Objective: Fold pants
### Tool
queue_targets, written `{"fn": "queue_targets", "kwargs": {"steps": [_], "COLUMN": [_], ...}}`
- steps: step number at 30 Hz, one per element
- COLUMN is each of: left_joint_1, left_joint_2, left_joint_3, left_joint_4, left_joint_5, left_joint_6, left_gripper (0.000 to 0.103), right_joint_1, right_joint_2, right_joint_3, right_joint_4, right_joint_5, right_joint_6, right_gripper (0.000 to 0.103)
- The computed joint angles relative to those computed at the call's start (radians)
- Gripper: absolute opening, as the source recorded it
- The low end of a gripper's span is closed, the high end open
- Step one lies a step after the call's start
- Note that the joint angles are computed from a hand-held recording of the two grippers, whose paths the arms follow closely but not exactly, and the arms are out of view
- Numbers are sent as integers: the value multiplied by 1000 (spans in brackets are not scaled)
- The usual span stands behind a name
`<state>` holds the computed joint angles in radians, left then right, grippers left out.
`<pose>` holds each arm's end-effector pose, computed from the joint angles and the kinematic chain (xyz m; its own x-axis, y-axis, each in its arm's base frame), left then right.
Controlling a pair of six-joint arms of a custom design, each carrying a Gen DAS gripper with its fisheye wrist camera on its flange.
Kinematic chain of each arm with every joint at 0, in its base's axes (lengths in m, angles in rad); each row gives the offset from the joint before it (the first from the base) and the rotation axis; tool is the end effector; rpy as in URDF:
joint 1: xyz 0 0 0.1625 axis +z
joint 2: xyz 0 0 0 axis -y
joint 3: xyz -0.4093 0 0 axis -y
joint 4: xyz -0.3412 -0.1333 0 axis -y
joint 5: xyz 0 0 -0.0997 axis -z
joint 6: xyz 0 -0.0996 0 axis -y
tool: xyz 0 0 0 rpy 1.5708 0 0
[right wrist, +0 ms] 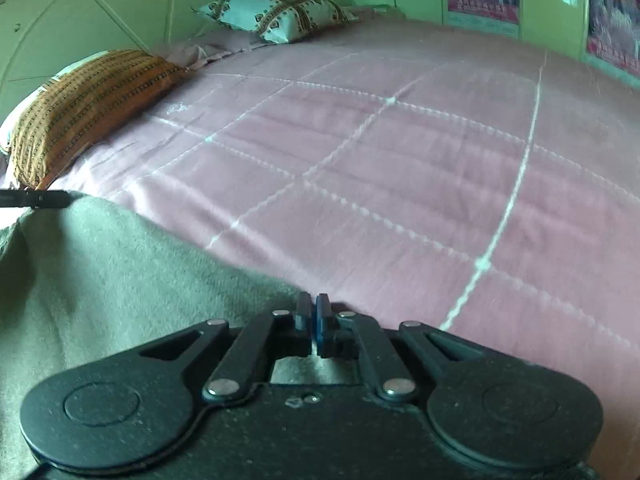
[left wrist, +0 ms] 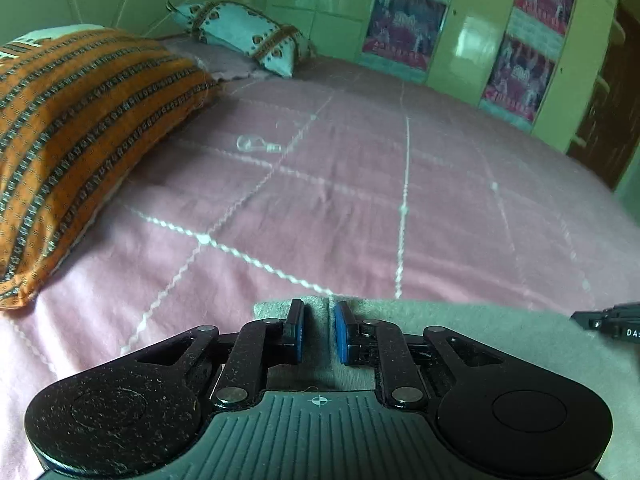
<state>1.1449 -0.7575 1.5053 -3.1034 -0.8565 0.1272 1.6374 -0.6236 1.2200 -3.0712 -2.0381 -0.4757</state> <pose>-0.0965 -0.6933 0.2289 -0.8351 -0.0268 -0.5494 0.4015 0.6530 -0.6422 0.1379 -0.7386 0.2332 -0.7940 -0.0214 0.6075 -0.4553 0.6831 -0.5710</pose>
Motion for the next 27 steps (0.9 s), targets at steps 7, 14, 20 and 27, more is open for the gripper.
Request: {"fn": "queue_targets", "kwargs": {"steps": [7, 14, 20, 27], "left_joint_1": [-112, -178, -137, -249], "left_joint_2": [-120, -76, -89, -46], "left_joint_3": [259, 449, 458, 540], "left_joint_4": [-264, -277, -306, -590], "left_joint_5": [66, 118, 53, 180], "left_joint_6": [51, 34, -59, 20], "left_gripper": [18, 18, 18, 103], "right_joint_1": [40, 64, 25, -68], "right_joint_2": [-234, -341, -369, -555], "right_joint_3": [408, 806, 944, 1313], "right_joint_4": [-339, -569, -766, -1349], "right_joint_5": [90, 33, -102, -113], "right_joint_6": [21, 10, 102, 401], "right_gripper": [9, 9, 3, 21]}}
